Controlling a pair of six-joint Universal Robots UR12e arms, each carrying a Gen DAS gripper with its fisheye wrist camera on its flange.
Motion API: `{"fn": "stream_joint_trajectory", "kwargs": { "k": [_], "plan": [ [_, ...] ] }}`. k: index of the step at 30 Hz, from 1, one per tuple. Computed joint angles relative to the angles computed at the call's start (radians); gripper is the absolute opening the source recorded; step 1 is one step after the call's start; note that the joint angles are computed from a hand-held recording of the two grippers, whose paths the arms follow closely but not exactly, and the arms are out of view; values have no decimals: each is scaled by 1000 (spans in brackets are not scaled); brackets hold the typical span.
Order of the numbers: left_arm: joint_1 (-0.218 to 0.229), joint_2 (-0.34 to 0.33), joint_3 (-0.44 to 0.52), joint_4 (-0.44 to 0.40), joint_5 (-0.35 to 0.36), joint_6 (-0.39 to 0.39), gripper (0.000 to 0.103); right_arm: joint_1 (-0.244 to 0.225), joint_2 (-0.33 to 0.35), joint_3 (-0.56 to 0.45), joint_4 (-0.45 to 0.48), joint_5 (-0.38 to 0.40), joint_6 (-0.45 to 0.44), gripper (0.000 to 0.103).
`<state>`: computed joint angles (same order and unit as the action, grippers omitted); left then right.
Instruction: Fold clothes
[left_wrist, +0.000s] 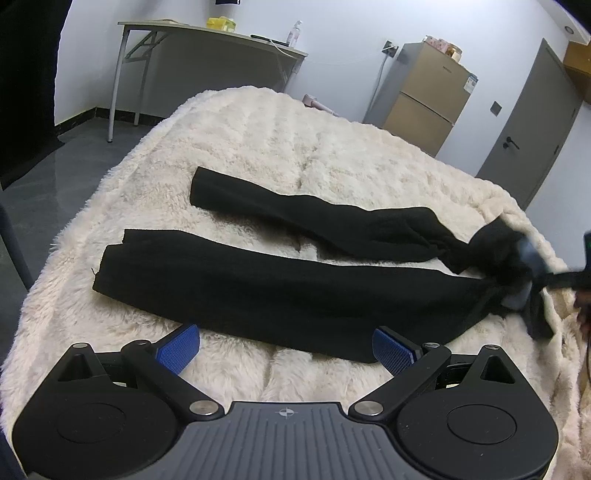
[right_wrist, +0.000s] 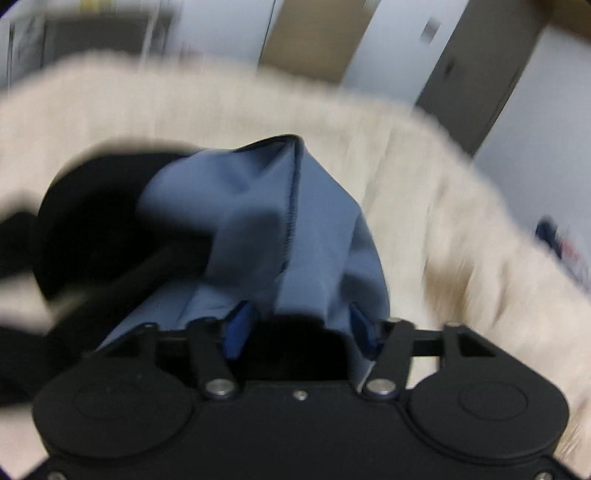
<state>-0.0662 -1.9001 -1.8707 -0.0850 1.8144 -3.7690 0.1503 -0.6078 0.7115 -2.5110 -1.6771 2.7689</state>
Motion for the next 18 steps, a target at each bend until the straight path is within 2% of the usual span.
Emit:
{"fn": "stream_joint_trajectory", "kwargs": {
  "k": [2, 6, 7, 8, 11, 12, 14, 16, 18],
  "plan": [
    [1, -1, 1, -3, -4, 1, 99, -9, -29, 83, -101, 20, 32, 67],
    [2, 0, 3, -21, -11, 7, 99, -22, -70, 189, -210, 32, 34, 72],
    [1, 1, 3, -21, -7, 5, 99, -25, -83, 223, -243, 33, 31, 77],
    [1, 2, 2, -20, -4, 3, 99, -28, -92, 242, -254, 32, 28, 83],
    [1, 2, -4, 3, 1, -8, 99, -43, -125, 314, -182, 27, 1, 83],
    [2, 1, -3, 1, 1, -10, 98, -48, -132, 339, -200, 32, -6, 84],
    [4, 1, 1, -26, -3, -19, 98, -77, -153, 435, -346, 103, 5, 87],
    [2, 2, 6, -54, 7, -26, 98, -95, -158, 486, -455, 157, 25, 91],
    [2, 3, 6, -62, 11, -37, 98, -103, -156, 514, -531, 177, 45, 94]
  ]
}}
